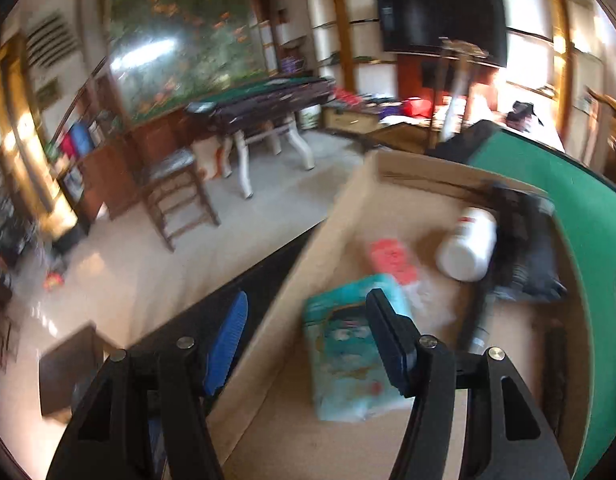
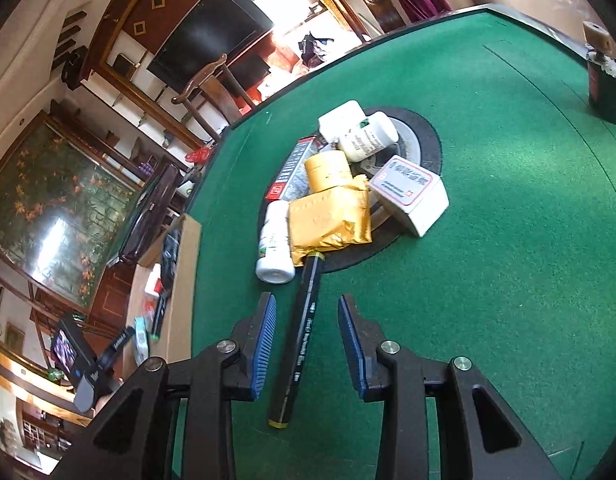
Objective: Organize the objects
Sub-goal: 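Grasp a yellow-capped black marker with left gripper while right moves toward the medicine box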
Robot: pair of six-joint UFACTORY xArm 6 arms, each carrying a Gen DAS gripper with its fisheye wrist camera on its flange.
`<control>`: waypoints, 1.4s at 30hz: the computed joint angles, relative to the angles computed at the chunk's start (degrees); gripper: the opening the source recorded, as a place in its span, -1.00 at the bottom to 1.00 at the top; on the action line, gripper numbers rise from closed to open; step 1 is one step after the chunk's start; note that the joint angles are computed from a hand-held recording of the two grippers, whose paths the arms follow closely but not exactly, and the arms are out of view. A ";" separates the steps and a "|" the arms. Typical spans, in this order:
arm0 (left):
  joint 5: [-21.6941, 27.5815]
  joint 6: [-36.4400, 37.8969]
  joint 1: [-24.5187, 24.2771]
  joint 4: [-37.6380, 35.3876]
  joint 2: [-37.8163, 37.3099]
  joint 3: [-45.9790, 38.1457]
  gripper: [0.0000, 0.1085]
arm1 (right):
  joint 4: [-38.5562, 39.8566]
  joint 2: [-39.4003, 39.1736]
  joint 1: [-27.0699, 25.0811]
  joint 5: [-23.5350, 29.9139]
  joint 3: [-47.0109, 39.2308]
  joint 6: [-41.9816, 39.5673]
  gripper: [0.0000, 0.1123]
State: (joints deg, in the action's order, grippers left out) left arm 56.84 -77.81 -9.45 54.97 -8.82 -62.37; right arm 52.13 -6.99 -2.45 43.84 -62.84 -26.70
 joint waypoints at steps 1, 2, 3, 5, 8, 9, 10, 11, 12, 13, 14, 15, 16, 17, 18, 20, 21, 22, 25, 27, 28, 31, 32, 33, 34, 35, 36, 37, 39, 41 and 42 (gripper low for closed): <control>-1.12 -0.12 -0.28 0.55 -0.43 0.25 0.13 | 0.05 -0.02 -0.42 -0.10 0.04 0.02 -0.36; -1.07 -1.72 -1.20 1.99 -1.54 0.96 0.13 | 0.17 -0.07 -0.86 -0.29 0.16 -0.09 -0.36; -0.61 -2.48 -1.89 3.05 -2.60 1.63 0.15 | 0.04 -0.10 -1.16 -0.64 0.27 0.00 -0.36; 0.44 -2.20 -4.09 4.28 -4.66 2.61 0.25 | -0.59 -0.01 -2.05 -1.31 0.32 0.60 -0.36; -7.50 5.78 -4.73 -0.87 -6.98 4.48 0.35 | -0.64 0.49 -3.50 -1.24 0.06 1.47 -0.31; -9.73 9.08 -4.86 -3.73 -7.10 4.59 0.35 | -0.64 0.61 -3.78 -1.11 -0.09 1.73 -0.30; -11.78 12.16 -5.18 -6.79 -7.17 4.72 0.35 | -0.64 0.74 -3.96 -1.02 -0.24 2.00 -0.30; -14.15 15.48 -5.60 -10.15 -7.32 5.02 0.35 | -0.39 1.02 -4.21 -0.91 -0.48 2.16 -0.30; -16.14 18.49 -6.79 -13.35 -6.78 4.75 0.35 | -0.33 1.07 -4.33 -0.87 -0.55 2.28 -0.30; -17.91 21.90 -7.54 -16.50 -6.53 4.79 0.35 | -0.34 1.17 -4.49 -0.92 -0.63 2.48 -0.30; -19.49 26.03 -8.59 -20.19 -5.99 4.56 0.35 | -0.48 1.30 -4.70 -1.18 -0.70 2.86 -0.30; -21.23 30.34 -9.84 -24.28 -5.16 4.21 0.35 | -0.66 1.45 -4.84 -1.38 -0.79 3.23 -0.28; -22.47 34.09 -11.12 -27.98 -4.06 3.57 0.36 | -0.88 1.64 -5.06 -1.71 -0.85 3.77 -0.26; -23.05 37.24 -12.19 -31.16 -2.75 2.60 0.37 | -0.99 1.65 -5.21 -1.84 -0.81 4.19 -0.21; -23.42 40.57 -13.53 -35.13 -0.74 1.14 0.38 | -0.92 1.71 -5.48 -1.87 -0.82 4.64 -0.13; -22.82 46.87 -15.29 -43.03 2.70 -1.78 0.38 | -0.48 1.75 -5.91 -1.88 -0.79 4.98 -0.04; -21.78 48.89 -15.88 -45.63 4.05 -3.30 0.38 | -0.31 1.72 -6.05 -2.03 -0.73 4.99 -0.03; -20.70 49.91 -16.35 -47.38 5.51 -4.83 0.38 | -0.32 1.72 -6.14 -2.17 -0.74 4.96 -0.03; -17.99 48.32 -17.99 -45.99 8.91 -8.57 0.38 | -0.37 1.68 -6.30 -2.43 -0.85 5.10 -0.03; -16.15 45.75 -19.56 -41.65 10.22 -10.07 0.38 | 0.13 1.79 -6.58 -1.86 -1.09 4.80 -0.03; -15.43 45.41 -20.13 -40.63 10.95 -11.04 0.38 | 0.34 1.86 -6.72 -1.56 -1.26 4.73 -0.03; -12.83 43.98 -21.43 -37.19 14.34 -14.67 0.21 | 0.94 1.64 -6.80 -1.48 -1.29 4.26 -0.03; -11.93 44.11 -21.53 -37.15 15.42 -15.85 0.10 | 0.93 1.49 -6.73 -1.67 -1.19 4.21 -0.03; -11.21 44.84 -21.62 -37.96 16.37 -16.80 -0.08 | 1.13 1.39 -6.76 -1.53 -1.21 3.99 -0.03; -10.51 45.60 -21.64 -38.62 17.75 -18.14 -0.18 | 1.32 1.39 -6.83 -1.27 -1.34 3.77 -0.03; -11.06 45.28 -21.70 -38.10 18.06 -18.15 -0.19 | 1.59 1.33 -6.86 -1.26 -1.33 3.53 -0.03; -10.93 44.92 -21.58 -37.27 18.13 -18.28 -0.20 | 1.68 1.22 -6.83 -1.47 -1.24 3.44 -0.03; -11.23 44.90 -21.49 -37.24 18.00 -18.11 -0.29 | 1.56 1.16 -6.80 -1.67 -1.23 3.41 -0.03; -12.58 45.34 -21.10 -38.07 18.28 -17.95 -0.64 | 1.56 1.29 -6.80 -1.66 -1.45 3.35 -0.03; -13.77 44.98 -20.49 -37.19 17.47 -16.48 -0.72 | 1.29 1.49 -6.69 -1.89 -1.70 3.01 -0.03; -15.00 45.94 -20.02 -38.02 16.72 -15.28 -0.74 | 1.01 1.51 -6.59 -2.30 -1.76 2.86 -0.03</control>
